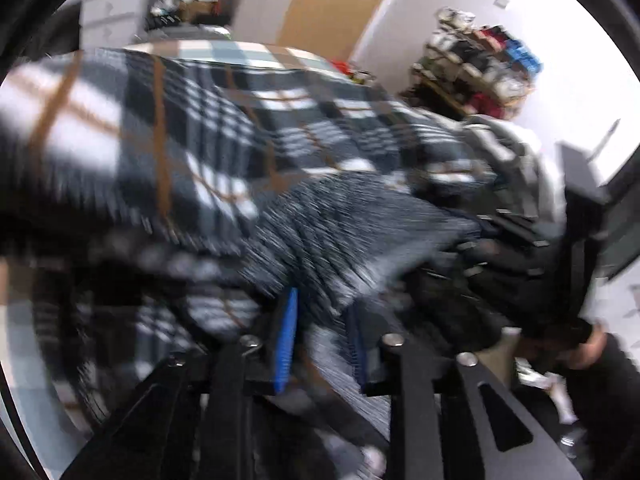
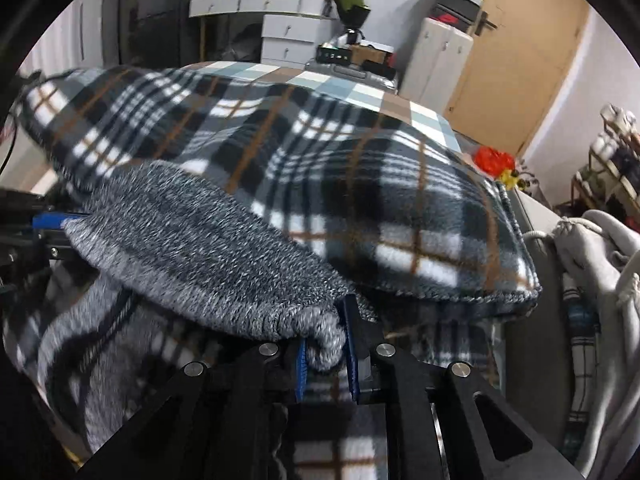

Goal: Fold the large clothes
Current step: 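Lift the held hem with both grippers, fold it over the body toward the collar, release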

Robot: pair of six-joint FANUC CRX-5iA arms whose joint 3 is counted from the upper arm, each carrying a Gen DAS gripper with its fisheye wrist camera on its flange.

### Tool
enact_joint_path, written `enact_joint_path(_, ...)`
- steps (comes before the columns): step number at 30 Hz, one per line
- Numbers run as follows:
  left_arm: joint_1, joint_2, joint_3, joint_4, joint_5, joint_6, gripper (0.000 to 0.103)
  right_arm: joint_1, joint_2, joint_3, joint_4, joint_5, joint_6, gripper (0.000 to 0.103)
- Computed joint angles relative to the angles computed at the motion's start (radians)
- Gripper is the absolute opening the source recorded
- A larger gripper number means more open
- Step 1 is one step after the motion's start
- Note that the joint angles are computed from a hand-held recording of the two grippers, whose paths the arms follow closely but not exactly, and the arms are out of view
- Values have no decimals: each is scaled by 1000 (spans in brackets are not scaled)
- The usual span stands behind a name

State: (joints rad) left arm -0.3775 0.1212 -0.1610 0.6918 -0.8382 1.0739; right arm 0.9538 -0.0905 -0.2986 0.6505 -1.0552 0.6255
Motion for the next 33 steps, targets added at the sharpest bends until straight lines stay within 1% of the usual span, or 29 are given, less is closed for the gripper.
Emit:
enact_joint_path(1, 5, -14, -16, 53, -6, -54, 28, 4, -3, 4, -11, -3, 17, 33)
enact_joint_path(2, 9, -30, -21, 72, -16, -79, 43, 10, -2, 9, -19, -14, 31, 48)
enact_joint_path(3, 14, -39, -18, 88, -37, -100, 55, 17, -2, 7, -20, -22, 41, 53)
enact_joint_path(4, 19, -47, -28, 137, -59, -151, 55, 19, -2, 9, -33, -27, 66, 56)
enact_joint_path(5, 27, -55, -34, 206, -98, -226, 55, 18, 4, 23, -64, -39, 108, 56)
enact_joint_path(6, 29, -61, -23, 227, -126, -274, 55, 21, 8, 32, -87, -59, 134, 56)
enact_joint_path(7, 29, -73, -15, 234, -129, -314, 55, 23, 10, 38, -100, -74, 151, 56)
enact_joint_path(9, 20, -97, 22, 225, -76, -382, 56, 16, -8, 48, -134, -69, 184, 56)
enact_joint_path(10, 22, -95, 50, 227, -52, -391, 56, 8, -23, 52, -150, -60, 189, 56)
enact_joint_path(11, 32, -70, 104, 236, -37, -372, 66, -5, -43, 61, -175, -45, 191, 56)
enact_joint_path(12, 45, -46, 146, 228, -39, -337, 84, -27, -55, 85, -209, -31, 206, 56)
enact_joint_path(13, 61, -7, 215, 183, -42, -258, 87, -34, -58, 104, -227, -28, 206, 57)
enact_joint_path(14, 77, 46, 295, 141, -64, -171, 87, -57, -53, 143, -249, -34, 224, 60)
enact_joint_path(15, 93, 94, 356, 128, -110, -122, 87, -88, -39, 195, -252, -42, 229, 63)
enact_joint_path(16, 107, 150, 428, 112, -176, -73, 87, -102, -25, 229, -244, -47, 222, 74)
enact_joint_path(17, 119, 199, 478, 104, -207, -9, 87, -121, -6, 268, -234, -52, 215, 89)
enact_joint_path(18, 127, 223, 487, 111, -211, 35, 87, -158, 37, 343, -255, -65, 231, 96)
enact_joint_path(19, 131, 229, 454, 155, -205, 34, 87, -176, 74, 398, -276, -79, 243, 100)
enact_joint_path(21, 143, 247, 386, 205, -221, 28, 87, -226, 169, 530, -341, -141, 278, 100)
enact_joint_path(22, 140, 219, 323, 191, -194, 37, 87, -253, 235, 612, -386, -196, 303, 100)
enact_joint_path(24, 133, 202, 257, 168, -148, 39, 87, -281, 332, 709, -429, -281, 337, 99)
enact_joint_path(26, 127, 181, 188, 189, -101, 18, 87, -297, 384, 740, -447, -356, 362, 99)
enact_joint_path(27, 125, 169, 143, 238, -79, -14, 87, -307, 426, 757, -449, -401, 373, 99)
enact_joint_path(28, 127, 161, 121, 263, -76, -42, 86, -316, 450, 768, -458, -440, 379, 99)
enact_joint_path(29, 128, 154, 124, 253, -81, -47, 87, -327, 458, 759, -486, -472, 387, 99)
enact_joint_path(30, 126, 151, 135, 226, -85, -29, 87, -342, 465, 745, -524, -481, 406, 99)
enact_joint_path(31, 127, 152, 156, 191, -100, -10, 87, -347, 455, 723, -535, -465, 413, 102)
enact_joint_path(32, 123, 158, 182, 149, -119, 1, 87, -346, 428, 675, -528, -414, 413, 103)
enact_joint_path(33, 131, 163, 196, 136, -130, -4, 87, -343, 418, 660, -524, -401, 416, 103)
